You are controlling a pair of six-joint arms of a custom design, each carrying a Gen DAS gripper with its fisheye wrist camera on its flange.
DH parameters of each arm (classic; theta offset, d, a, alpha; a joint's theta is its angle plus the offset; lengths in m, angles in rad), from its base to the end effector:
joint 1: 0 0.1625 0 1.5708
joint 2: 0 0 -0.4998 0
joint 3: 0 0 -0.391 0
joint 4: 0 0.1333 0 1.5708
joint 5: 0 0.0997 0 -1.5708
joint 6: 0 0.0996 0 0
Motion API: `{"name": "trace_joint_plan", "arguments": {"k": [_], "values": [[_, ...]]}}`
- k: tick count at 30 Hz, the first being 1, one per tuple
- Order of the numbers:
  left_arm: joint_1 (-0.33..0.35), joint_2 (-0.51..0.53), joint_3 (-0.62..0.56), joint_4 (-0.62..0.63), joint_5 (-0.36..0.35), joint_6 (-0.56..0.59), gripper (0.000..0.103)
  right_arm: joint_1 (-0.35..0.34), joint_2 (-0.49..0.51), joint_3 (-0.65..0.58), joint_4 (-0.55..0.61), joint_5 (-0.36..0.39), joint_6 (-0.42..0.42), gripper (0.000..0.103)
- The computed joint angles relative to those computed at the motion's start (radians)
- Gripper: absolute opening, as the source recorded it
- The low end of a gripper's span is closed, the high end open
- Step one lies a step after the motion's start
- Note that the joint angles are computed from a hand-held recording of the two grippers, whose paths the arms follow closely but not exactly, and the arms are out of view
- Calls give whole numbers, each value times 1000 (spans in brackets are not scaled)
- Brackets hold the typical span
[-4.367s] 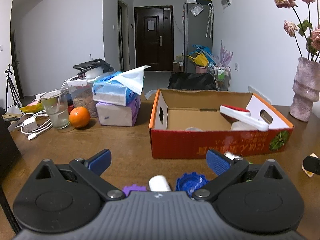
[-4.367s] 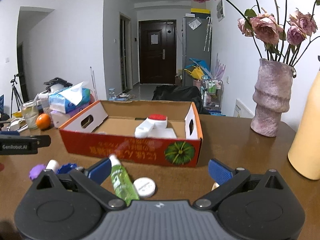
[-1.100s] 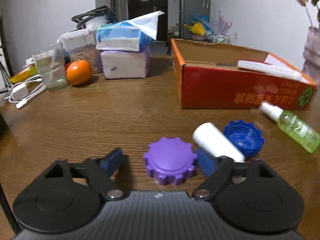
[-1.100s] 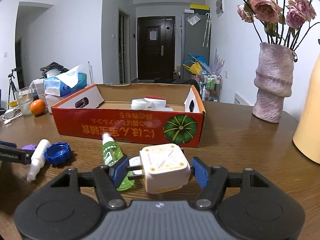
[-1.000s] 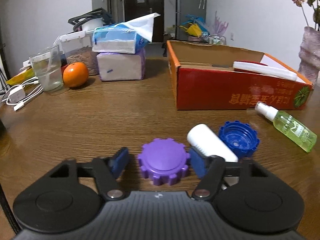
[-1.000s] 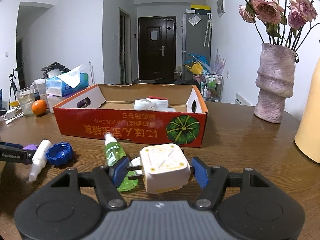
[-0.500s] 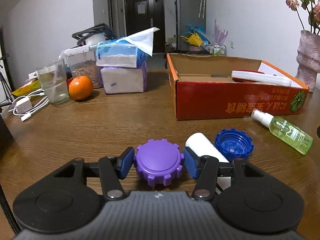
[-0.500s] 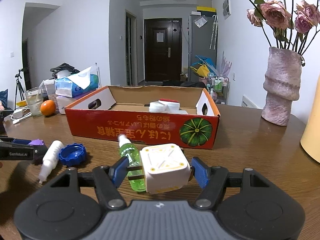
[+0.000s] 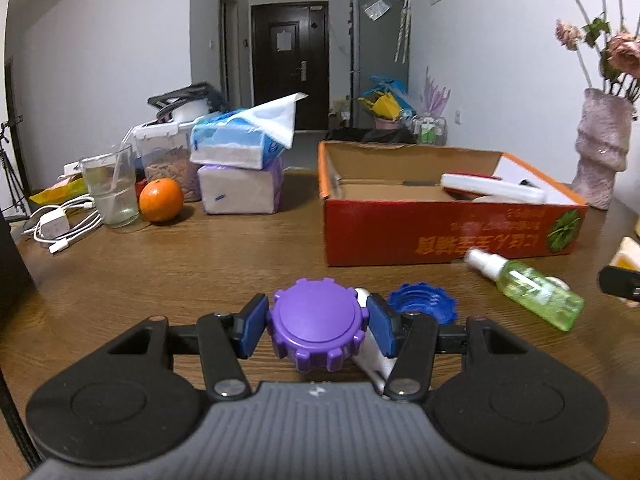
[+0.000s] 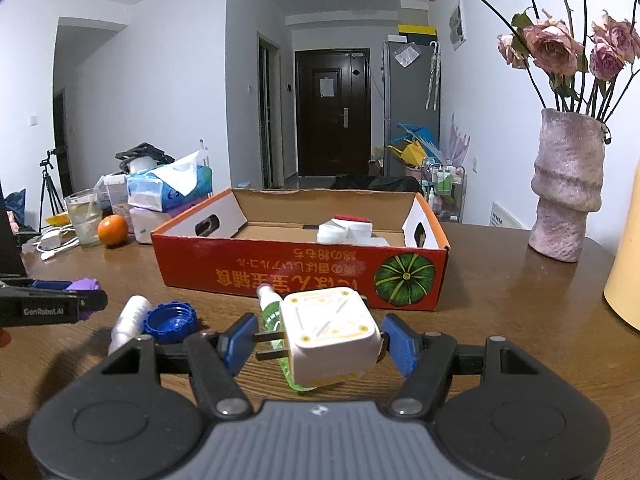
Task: Organize rigid objects
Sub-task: 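Grasp the purple gear-shaped cap with the left tool while the right tool holds the adapter, then carry the purple cap and plug adapter with both tools over the box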
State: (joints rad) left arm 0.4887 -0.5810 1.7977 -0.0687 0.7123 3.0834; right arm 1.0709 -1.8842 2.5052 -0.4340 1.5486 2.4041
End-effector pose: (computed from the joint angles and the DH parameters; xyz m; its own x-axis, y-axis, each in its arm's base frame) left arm -0.3339 -0.4139 -0.0302 -0.6269 0.4056 -0.6652 0.7700 0.4525 -0.4498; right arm 0.0023 -0.2784 0.2940 -0.7171 0.2308 0.6577 -0.5311 0.4301 -0.7300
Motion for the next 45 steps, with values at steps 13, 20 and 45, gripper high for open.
{"name": "trace_joint_plan", "arguments": {"k": [13,20,45], "values": [[-77,14,0,-2,37,-64,55,25,-49,11,7,-26,9,68],[-100,22,-29,-5,29,-82,55,49,-70,5,5,-26,26,68],[-53,85,-199,-39,-52,-3,55,160,54,-117,-71,86,85,68]]}}
